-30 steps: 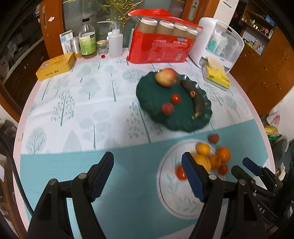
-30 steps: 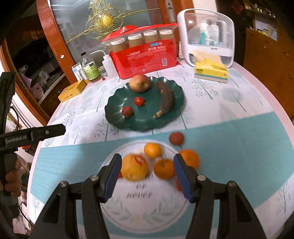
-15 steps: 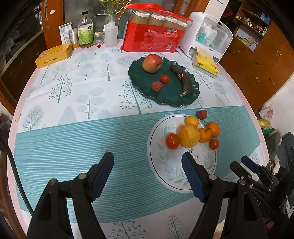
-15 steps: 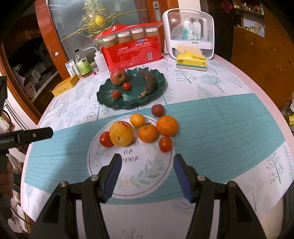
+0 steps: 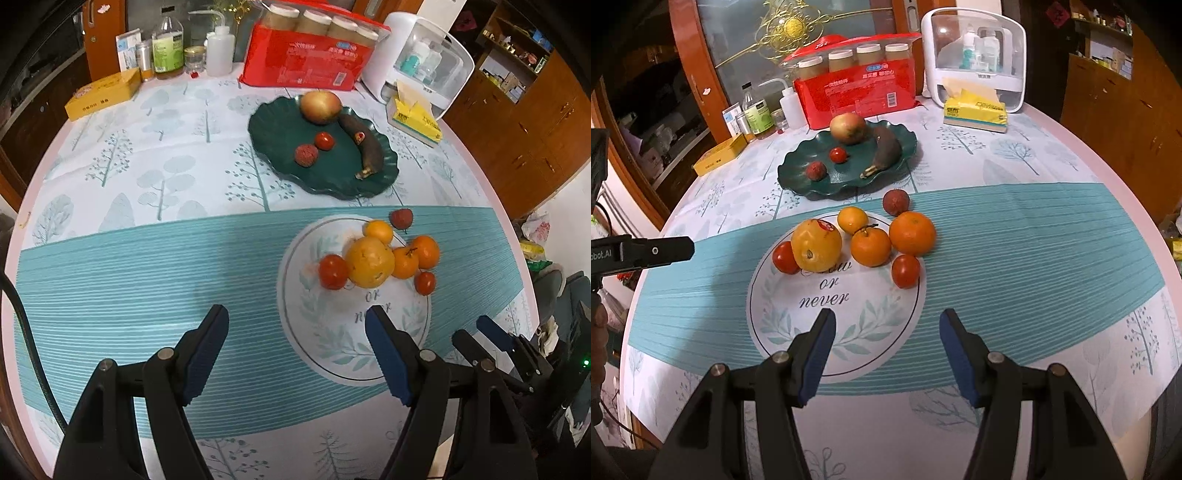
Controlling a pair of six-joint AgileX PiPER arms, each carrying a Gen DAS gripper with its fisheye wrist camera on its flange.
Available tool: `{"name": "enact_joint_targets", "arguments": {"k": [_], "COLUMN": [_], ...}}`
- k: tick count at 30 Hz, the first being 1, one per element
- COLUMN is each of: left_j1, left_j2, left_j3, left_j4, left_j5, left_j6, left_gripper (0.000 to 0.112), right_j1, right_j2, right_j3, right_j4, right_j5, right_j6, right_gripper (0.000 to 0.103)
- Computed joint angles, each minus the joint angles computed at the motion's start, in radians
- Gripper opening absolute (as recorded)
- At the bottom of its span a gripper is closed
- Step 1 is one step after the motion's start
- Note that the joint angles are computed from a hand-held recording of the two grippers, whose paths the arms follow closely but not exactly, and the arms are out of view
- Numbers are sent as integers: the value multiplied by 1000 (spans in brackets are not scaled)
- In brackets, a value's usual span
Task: Organize fruits
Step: 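Withdraw both open tools back toward the white fruit plate, then grasp the yellow grapefruit with the left tool while the right tool grasps a cherry tomato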
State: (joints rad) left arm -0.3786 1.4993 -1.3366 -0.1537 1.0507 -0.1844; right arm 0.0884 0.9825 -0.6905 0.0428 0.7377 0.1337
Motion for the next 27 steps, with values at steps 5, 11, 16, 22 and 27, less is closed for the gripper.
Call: {"name": "enact_joint_targets", "arguments": {"k": [5, 11, 16, 22, 27], "left_j1": [-54, -128, -174, -219, -244], "left_j2": [41, 127, 194, 256, 311], "left_j3": [-40, -121, -174, -204, -243], "left_j4": [29, 85, 129, 178, 213], "left_j5": [3, 11, 1, -42, -46], "left_j6": [-82, -209, -334, -471, -520], "left_gripper": [80, 81, 81, 81, 81], "right_j1": [-94, -211, -308, -380, -376], "right_j2": [53, 138, 217, 298, 349], "right_j3": [-10, -40, -65, -86, -87], "right_j4": [104, 260, 412, 567, 609], "right_j5": [-17, -12, 9, 42, 31], "right_j6": [-212, -532, -813, -1088, -1206], "right_gripper": [59, 59, 59, 59, 57]}}
